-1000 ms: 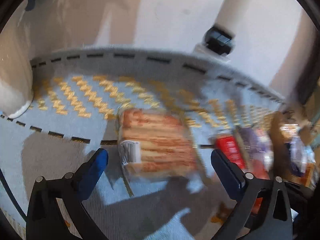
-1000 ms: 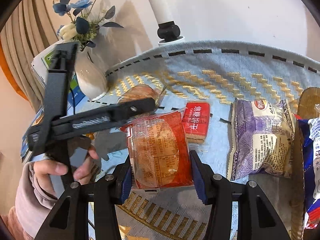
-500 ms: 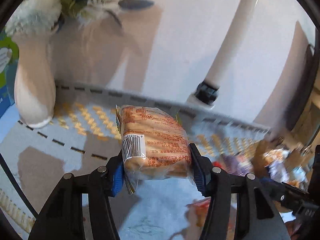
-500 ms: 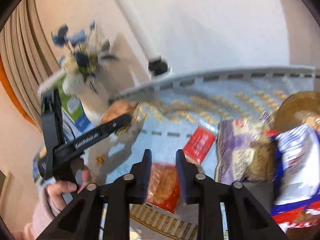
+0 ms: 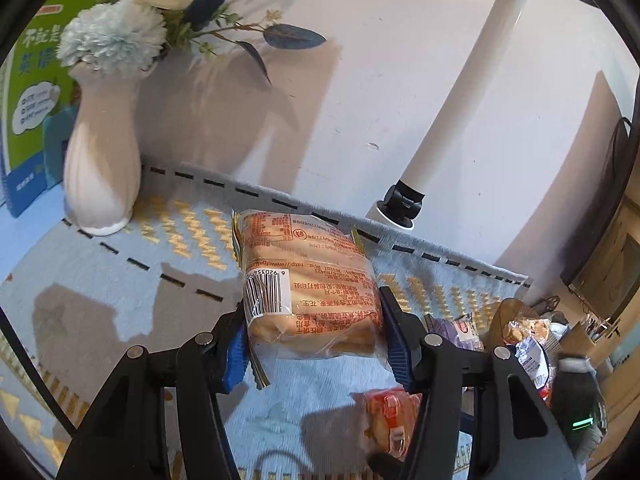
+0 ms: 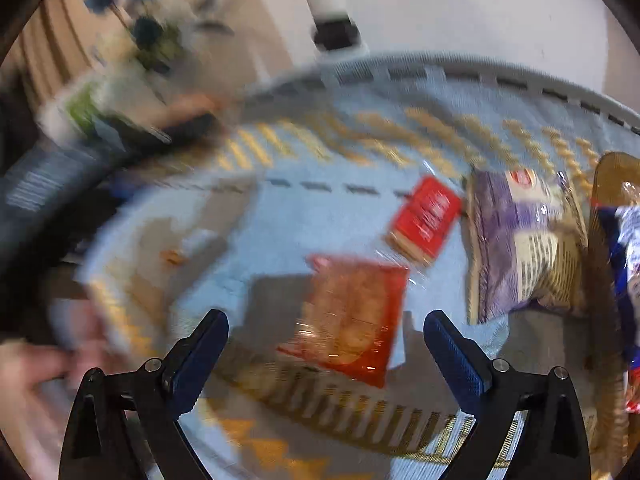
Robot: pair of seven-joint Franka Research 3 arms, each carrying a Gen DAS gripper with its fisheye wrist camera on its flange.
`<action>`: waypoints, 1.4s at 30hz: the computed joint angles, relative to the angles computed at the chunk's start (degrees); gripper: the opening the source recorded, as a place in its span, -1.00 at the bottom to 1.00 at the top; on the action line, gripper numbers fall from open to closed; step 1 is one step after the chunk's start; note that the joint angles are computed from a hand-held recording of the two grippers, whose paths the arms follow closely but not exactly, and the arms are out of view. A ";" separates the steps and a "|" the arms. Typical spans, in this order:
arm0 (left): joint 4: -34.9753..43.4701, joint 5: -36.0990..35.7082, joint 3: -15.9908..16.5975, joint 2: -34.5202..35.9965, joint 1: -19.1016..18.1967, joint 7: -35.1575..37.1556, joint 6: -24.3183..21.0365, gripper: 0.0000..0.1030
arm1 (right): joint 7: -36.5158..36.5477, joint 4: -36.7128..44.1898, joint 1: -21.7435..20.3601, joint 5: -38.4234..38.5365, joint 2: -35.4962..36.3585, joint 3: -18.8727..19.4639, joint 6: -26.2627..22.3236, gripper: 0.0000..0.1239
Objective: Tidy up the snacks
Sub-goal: 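Carry the wafer pack and orange cake pack to the amber bowl and release both, then move both open tools back toward the red biscuit box and purple bag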
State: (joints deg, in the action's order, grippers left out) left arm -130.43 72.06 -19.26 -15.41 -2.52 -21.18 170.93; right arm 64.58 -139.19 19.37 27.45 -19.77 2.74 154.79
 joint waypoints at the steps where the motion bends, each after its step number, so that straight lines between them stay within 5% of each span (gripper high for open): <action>1: -0.26 -0.39 0.11 -0.27 -0.19 0.27 0.06 0.04 | 3.69 -0.45 -2.28 -4.21 0.72 2.49 1.60 0.58; 3: -0.97 -1.86 0.40 -1.06 -0.62 1.79 0.28 0.04 | 6.82 -1.00 -3.50 -8.26 2.17 3.94 4.54 0.52; 4: -1.09 -2.81 0.31 -1.29 -0.81 2.88 -0.04 0.04 | 4.99 -1.43 -1.90 -6.91 2.07 2.65 6.04 0.04; 5: -1.17 -3.84 0.18 -1.63 -1.06 4.21 -0.57 0.04 | 0.22 -1.26 1.71 -1.66 1.83 -0.63 6.25 -0.23; 8: -0.46 -5.32 -0.69 -2.16 -0.99 6.31 -1.04 0.04 | -11.26 0.32 8.22 14.26 0.80 -7.61 2.22 -0.24; 12: 2.88 -4.77 -2.20 -1.79 -0.02 6.40 0.61 0.05 | -20.62 -0.93 9.33 25.94 -6.18 -9.69 2.24 -0.25; 18: 13.25 -4.52 -3.72 4.64 -2.24 11.07 1.63 0.05 | -23.09 -4.05 3.52 26.88 -15.52 -8.31 13.95 -0.25; 22: 23.01 -5.79 -3.67 13.52 -7.30 17.60 1.81 0.05 | -21.17 -2.47 3.61 27.49 -15.15 -15.60 14.48 -0.25; 26: 32.68 -15.86 -4.76 24.63 -11.53 30.77 3.52 0.05 | -18.49 -0.59 -0.37 28.67 -12.55 -19.35 13.26 -0.25; 29: 39.04 -25.75 -9.26 32.55 -11.97 44.07 2.02 0.05 | -15.96 -0.28 -4.58 27.89 -11.83 -19.88 11.57 -0.25; 31: 43.45 -32.20 -16.29 38.31 -9.35 55.15 -1.68 0.17 | -13.54 0.38 -8.15 25.28 -10.86 -19.06 8.99 -0.24; 33: 49.63 -39.32 -19.34 43.03 -10.71 66.00 -11.93 0.40 | -10.46 0.45 -11.82 21.85 -9.75 -16.77 8.49 -0.07; 34: 51.54 -39.74 -17.87 43.58 -12.41 65.40 -16.25 0.51 | -8.02 0.34 -15.13 20.43 -9.05 -13.86 9.08 0.22; 36: 51.10 -40.79 -15.33 42.58 -13.76 64.39 -18.37 0.60 | -0.54 -0.75 -18.99 12.91 -8.74 -10.90 10.94 0.41; 40: 43.60 -41.11 -10.12 36.30 -14.67 60.72 -15.83 0.67 | -5.05 -0.56 -12.29 18.14 -10.49 -17.61 9.38 0.43; 42: 40.95 -41.21 -7.79 33.81 -15.31 59.72 -15.07 0.68 | -6.13 -0.78 -12.06 18.54 -10.82 -17.83 9.17 0.43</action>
